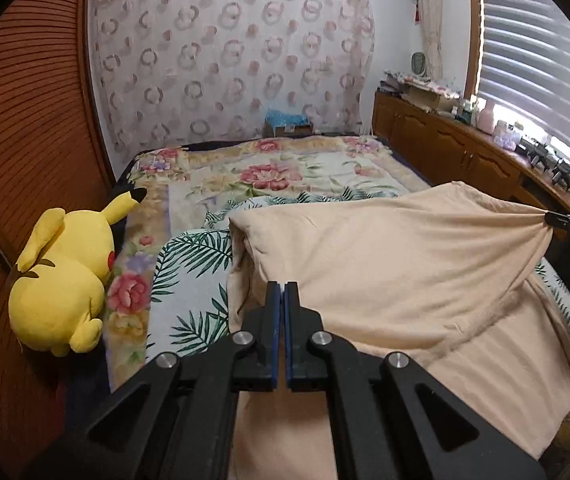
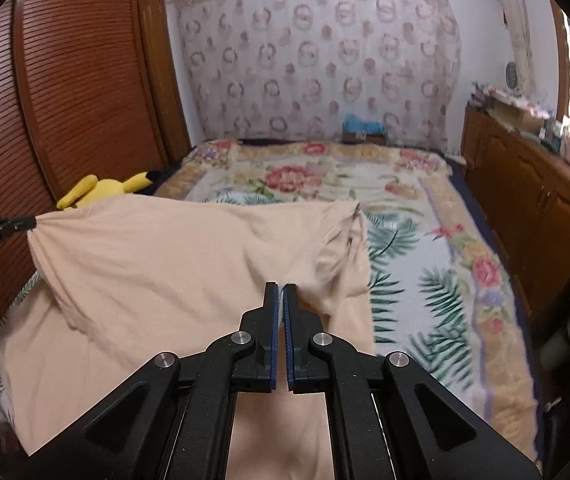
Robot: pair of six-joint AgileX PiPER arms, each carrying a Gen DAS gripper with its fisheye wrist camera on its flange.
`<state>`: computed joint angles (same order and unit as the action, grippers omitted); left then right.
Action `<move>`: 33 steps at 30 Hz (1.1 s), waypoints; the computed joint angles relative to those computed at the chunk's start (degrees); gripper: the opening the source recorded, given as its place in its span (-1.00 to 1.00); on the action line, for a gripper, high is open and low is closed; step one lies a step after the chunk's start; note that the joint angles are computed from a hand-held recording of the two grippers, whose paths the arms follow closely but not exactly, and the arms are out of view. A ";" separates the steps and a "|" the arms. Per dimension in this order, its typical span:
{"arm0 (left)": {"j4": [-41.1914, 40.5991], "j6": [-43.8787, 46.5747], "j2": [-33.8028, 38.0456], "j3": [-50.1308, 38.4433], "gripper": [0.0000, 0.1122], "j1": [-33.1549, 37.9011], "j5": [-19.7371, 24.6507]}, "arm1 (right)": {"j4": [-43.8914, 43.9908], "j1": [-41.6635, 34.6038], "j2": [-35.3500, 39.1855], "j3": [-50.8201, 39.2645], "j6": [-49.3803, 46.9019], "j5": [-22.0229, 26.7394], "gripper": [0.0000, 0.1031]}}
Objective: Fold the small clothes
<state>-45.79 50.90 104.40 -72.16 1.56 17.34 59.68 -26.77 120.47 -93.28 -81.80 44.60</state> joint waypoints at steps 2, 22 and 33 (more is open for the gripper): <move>-6.75 6.80 -2.37 3.37 -1.00 0.93 -0.24 | 1.31 -1.82 -2.70 2.95 -2.69 1.42 -1.00; -34.54 37.93 -32.13 38.02 -1.00 10.64 6.14 | 2.53 -20.22 -25.48 31.50 -22.09 16.12 -1.00; -45.90 46.95 -27.57 43.19 -1.00 5.21 -1.21 | 0.86 -19.76 -20.95 37.85 -26.08 8.17 -1.00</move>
<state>-91.69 97.85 76.83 -28.98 6.78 16.13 60.54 -46.52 99.52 -55.43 -107.88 52.77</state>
